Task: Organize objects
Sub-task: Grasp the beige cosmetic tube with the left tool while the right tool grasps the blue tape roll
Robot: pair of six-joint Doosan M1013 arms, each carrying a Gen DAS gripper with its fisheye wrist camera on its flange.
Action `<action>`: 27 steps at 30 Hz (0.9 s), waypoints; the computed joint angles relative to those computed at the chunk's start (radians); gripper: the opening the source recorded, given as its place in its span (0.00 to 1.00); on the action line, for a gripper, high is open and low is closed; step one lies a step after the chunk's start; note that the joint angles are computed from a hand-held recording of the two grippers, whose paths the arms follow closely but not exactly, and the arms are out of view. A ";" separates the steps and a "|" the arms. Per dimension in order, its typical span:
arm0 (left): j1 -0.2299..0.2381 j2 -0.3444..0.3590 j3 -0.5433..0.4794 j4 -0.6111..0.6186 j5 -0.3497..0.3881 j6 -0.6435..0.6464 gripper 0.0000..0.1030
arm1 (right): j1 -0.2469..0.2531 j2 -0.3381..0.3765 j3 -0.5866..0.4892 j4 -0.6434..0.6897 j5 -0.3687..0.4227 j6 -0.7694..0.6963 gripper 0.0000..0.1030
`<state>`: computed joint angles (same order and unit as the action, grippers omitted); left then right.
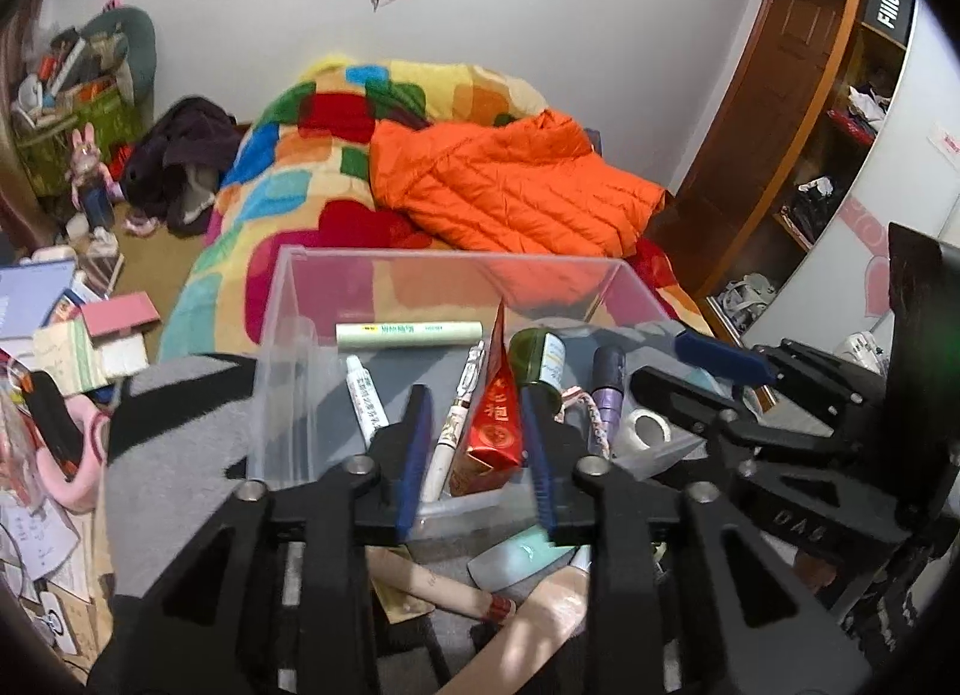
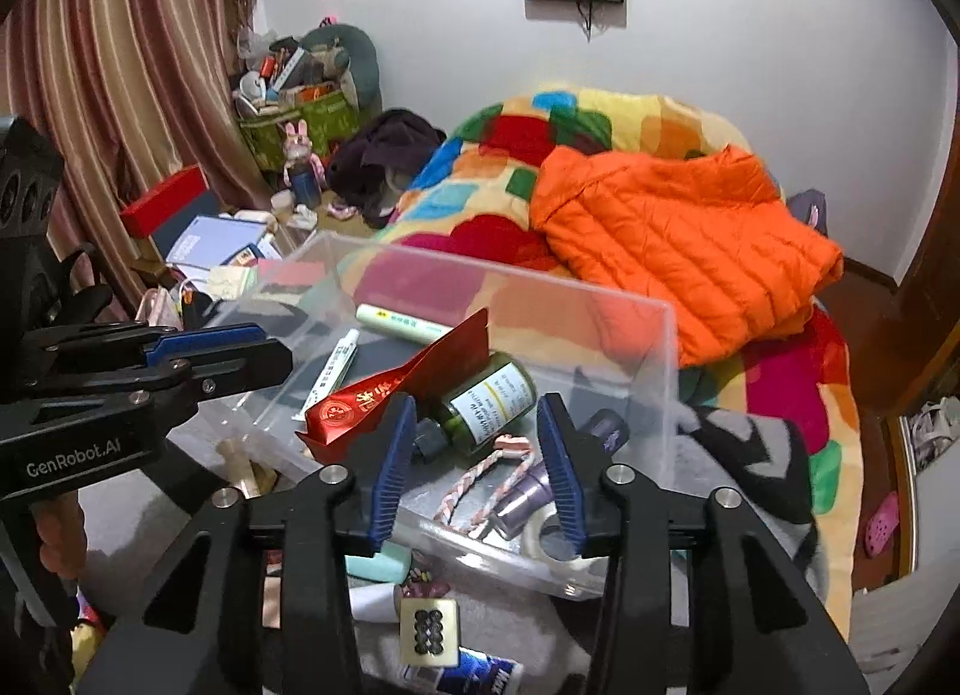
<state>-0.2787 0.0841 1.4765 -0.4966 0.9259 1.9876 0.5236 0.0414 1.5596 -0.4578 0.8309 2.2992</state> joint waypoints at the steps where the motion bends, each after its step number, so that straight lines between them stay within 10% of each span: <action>1: 0.000 -0.008 0.006 0.001 -0.010 0.004 0.39 | 0.004 -0.008 0.003 -0.020 0.001 0.016 0.42; 14: -0.001 -0.082 0.089 0.047 -0.023 0.033 0.56 | 0.013 -0.086 0.074 -0.180 0.074 0.178 0.56; 27: -0.056 -0.088 0.153 0.062 0.056 0.074 0.57 | -0.082 -0.099 0.164 -0.017 0.100 0.173 0.56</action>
